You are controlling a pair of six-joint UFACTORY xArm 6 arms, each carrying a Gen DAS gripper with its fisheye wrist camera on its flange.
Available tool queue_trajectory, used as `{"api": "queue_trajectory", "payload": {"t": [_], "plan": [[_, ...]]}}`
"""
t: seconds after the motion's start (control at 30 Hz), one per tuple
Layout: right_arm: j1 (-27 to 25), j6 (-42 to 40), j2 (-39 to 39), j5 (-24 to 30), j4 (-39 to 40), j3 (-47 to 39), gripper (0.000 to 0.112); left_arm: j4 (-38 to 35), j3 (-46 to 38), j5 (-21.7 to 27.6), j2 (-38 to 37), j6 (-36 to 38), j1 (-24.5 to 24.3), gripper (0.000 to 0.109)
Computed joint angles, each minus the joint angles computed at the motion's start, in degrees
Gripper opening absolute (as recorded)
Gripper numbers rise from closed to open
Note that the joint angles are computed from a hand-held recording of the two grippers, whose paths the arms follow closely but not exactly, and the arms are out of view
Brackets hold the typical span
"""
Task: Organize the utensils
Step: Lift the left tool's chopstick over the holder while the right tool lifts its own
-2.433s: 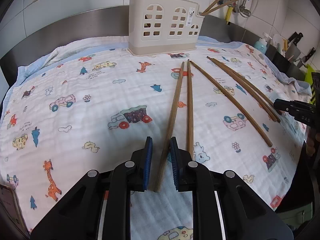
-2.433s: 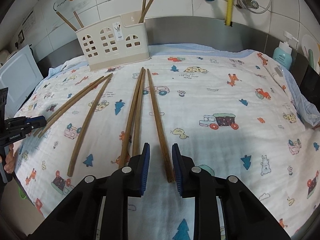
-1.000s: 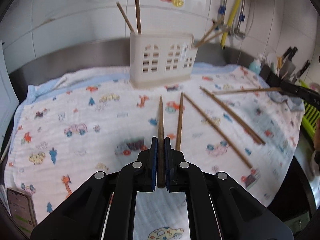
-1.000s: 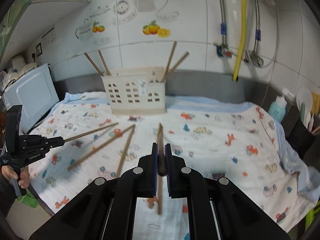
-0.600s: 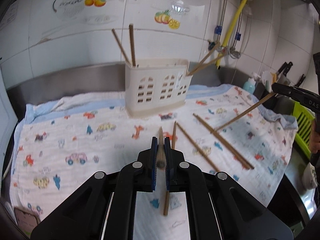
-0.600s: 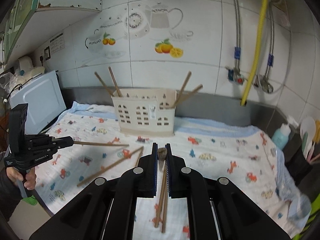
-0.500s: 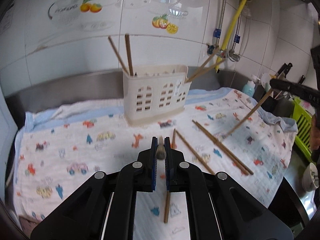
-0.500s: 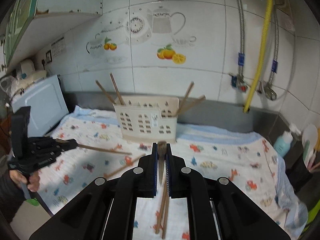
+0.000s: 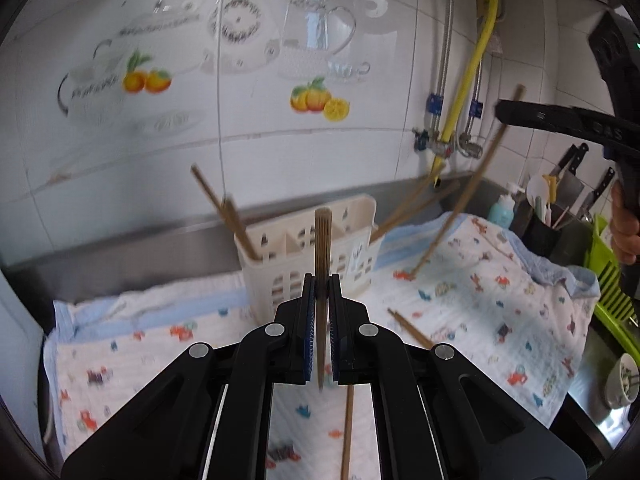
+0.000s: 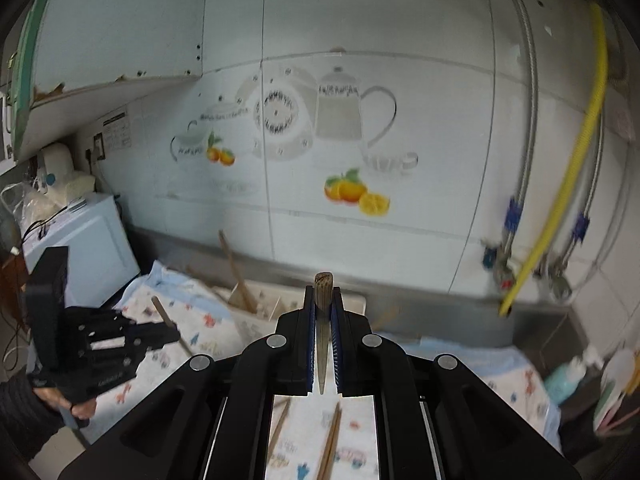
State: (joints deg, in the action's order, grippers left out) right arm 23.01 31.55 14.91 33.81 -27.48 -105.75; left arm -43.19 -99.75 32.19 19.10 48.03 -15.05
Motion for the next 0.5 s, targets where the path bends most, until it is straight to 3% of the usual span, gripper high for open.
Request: {"api": "queue_trajectory", "payload": {"t": [0.3, 0.5], "plan": [[-0.88, -4.57, 12.34, 5.35, 1.98, -19.48, 0.007, 1.18, -15.10, 0.72, 5.43, -2.50, -1.18, 0.005], [-1.85, -7.04, 20.53, 8.88, 5.16, -32.02, 0.007, 7.25, -32.82, 1.43, 15.34, -9.55, -1.52, 0.005]]}}
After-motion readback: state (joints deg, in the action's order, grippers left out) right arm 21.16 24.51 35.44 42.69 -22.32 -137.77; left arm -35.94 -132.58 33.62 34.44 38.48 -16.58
